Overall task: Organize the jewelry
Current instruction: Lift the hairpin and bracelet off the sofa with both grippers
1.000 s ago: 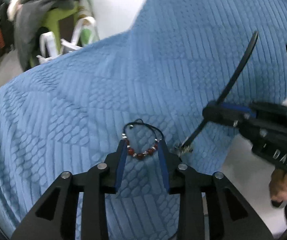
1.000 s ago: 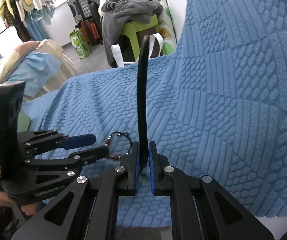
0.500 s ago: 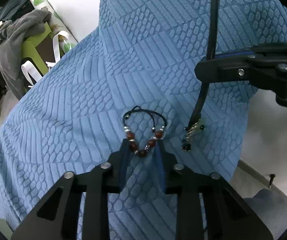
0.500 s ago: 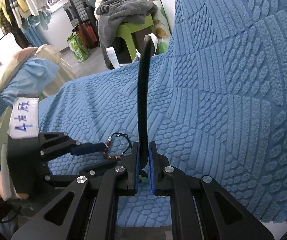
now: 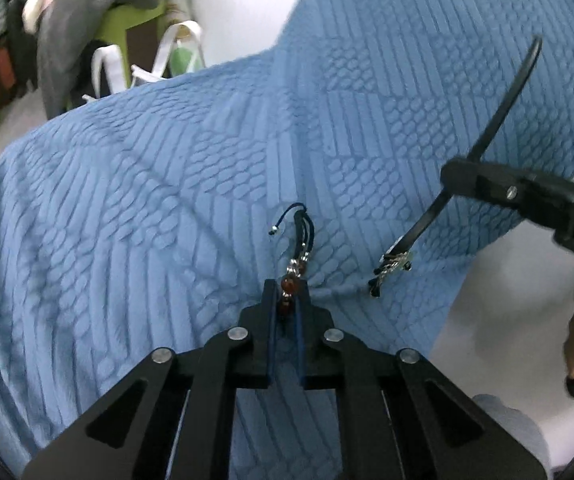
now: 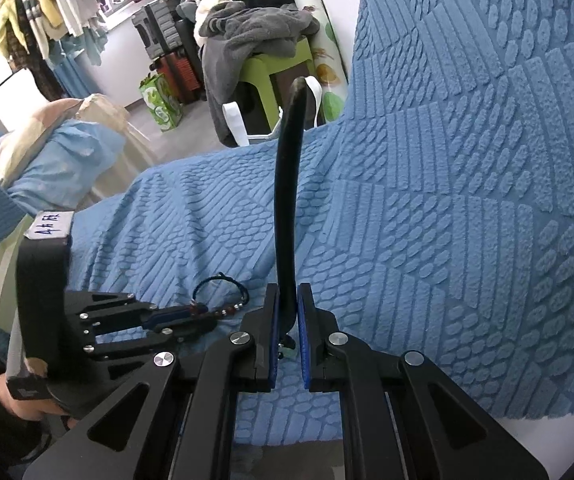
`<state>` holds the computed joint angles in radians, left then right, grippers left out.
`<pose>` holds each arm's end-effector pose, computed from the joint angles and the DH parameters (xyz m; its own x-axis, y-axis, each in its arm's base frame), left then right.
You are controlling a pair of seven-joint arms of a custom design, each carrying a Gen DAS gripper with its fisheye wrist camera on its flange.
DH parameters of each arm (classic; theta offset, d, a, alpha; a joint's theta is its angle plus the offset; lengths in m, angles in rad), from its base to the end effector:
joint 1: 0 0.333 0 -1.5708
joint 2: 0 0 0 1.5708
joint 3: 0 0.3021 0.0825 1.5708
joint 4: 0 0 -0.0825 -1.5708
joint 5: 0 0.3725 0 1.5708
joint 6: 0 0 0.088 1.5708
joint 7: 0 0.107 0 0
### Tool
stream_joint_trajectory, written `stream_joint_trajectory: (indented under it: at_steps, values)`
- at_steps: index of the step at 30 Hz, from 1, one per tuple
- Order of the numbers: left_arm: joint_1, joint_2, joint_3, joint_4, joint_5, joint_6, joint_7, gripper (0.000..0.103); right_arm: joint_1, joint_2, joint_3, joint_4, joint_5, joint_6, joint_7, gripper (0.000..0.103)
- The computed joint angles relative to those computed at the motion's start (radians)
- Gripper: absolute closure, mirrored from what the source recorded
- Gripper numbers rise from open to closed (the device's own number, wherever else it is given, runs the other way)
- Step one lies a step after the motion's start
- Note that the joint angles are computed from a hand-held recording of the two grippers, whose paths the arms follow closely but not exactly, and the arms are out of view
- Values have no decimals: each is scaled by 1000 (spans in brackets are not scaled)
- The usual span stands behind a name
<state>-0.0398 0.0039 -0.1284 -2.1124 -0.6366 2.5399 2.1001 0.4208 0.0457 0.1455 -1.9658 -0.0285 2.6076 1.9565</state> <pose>0.5611 -0.0880 0.4487 -0.3072 -0.9027 0.3013 -0.8609 0.1287 -0.4923 0.5076 0.3220 0.5079 0.2479 -0.9492 -0.1936 -0.8420 -0.1123 -0.5276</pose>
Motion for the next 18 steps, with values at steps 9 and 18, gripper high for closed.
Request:
stream_joint_trajectory:
  at_steps: [9,18]
  values:
    - [-5,-131,25,-101,-135,6,1,96,23,0,14,30,-39,2,36,96]
    - [-14,-180,88,-181,-422,-13,63,96,50,-15,26,9,-54,12,75,96]
